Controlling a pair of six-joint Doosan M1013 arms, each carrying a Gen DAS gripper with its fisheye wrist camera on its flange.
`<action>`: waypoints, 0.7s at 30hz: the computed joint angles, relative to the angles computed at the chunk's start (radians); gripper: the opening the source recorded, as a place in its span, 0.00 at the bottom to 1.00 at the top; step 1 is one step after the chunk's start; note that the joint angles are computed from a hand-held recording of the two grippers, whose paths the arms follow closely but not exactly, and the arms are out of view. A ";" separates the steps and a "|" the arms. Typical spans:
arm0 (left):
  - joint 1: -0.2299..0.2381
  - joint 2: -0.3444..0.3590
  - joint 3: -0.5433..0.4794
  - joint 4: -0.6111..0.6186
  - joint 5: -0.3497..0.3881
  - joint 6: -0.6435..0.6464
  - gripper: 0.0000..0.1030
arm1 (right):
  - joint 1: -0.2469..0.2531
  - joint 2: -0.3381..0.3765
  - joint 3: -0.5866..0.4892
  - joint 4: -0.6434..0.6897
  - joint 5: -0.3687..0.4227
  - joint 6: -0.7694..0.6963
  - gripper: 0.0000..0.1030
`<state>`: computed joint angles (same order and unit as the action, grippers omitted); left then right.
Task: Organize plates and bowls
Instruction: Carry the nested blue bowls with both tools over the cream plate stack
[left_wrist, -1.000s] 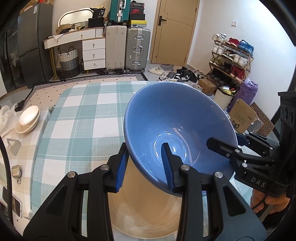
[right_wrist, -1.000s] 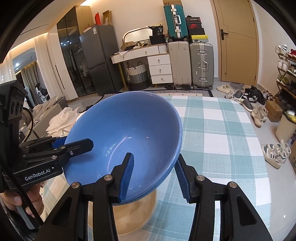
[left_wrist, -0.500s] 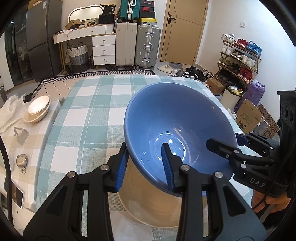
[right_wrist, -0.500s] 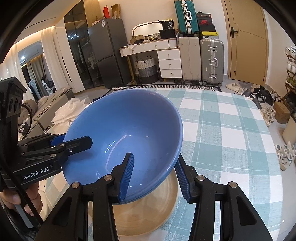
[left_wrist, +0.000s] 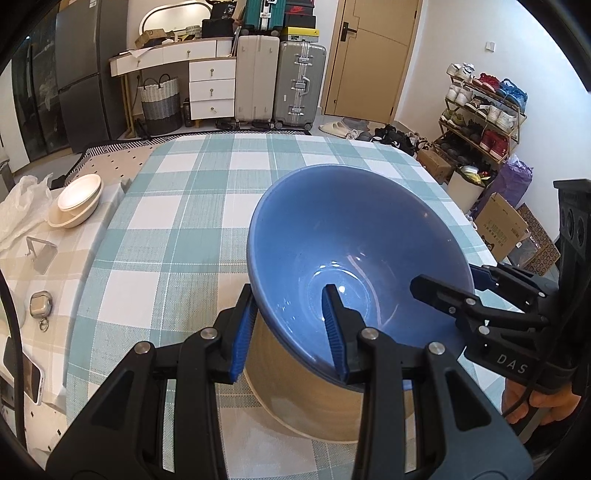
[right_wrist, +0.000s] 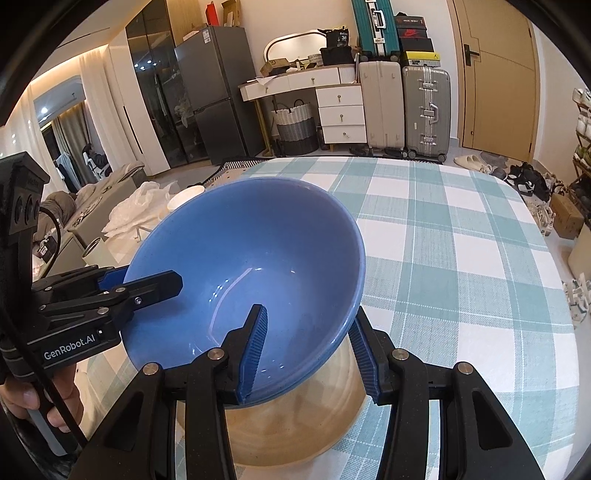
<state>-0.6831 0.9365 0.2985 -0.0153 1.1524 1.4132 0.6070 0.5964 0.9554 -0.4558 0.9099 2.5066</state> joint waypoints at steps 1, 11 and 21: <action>0.000 -0.001 0.005 -0.001 -0.003 0.001 0.32 | 0.002 0.002 -0.002 -0.009 0.003 0.001 0.46; 0.004 -0.020 0.058 -0.011 -0.047 0.012 0.32 | 0.015 0.012 -0.015 -0.058 0.031 0.010 0.46; 0.007 -0.043 0.112 -0.020 -0.089 0.028 0.42 | 0.018 0.013 -0.017 -0.066 0.035 0.016 0.46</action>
<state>-0.6764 0.8940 0.4101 -0.0348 1.0634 1.4409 0.6251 0.6092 0.9387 -0.5215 0.9453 2.5224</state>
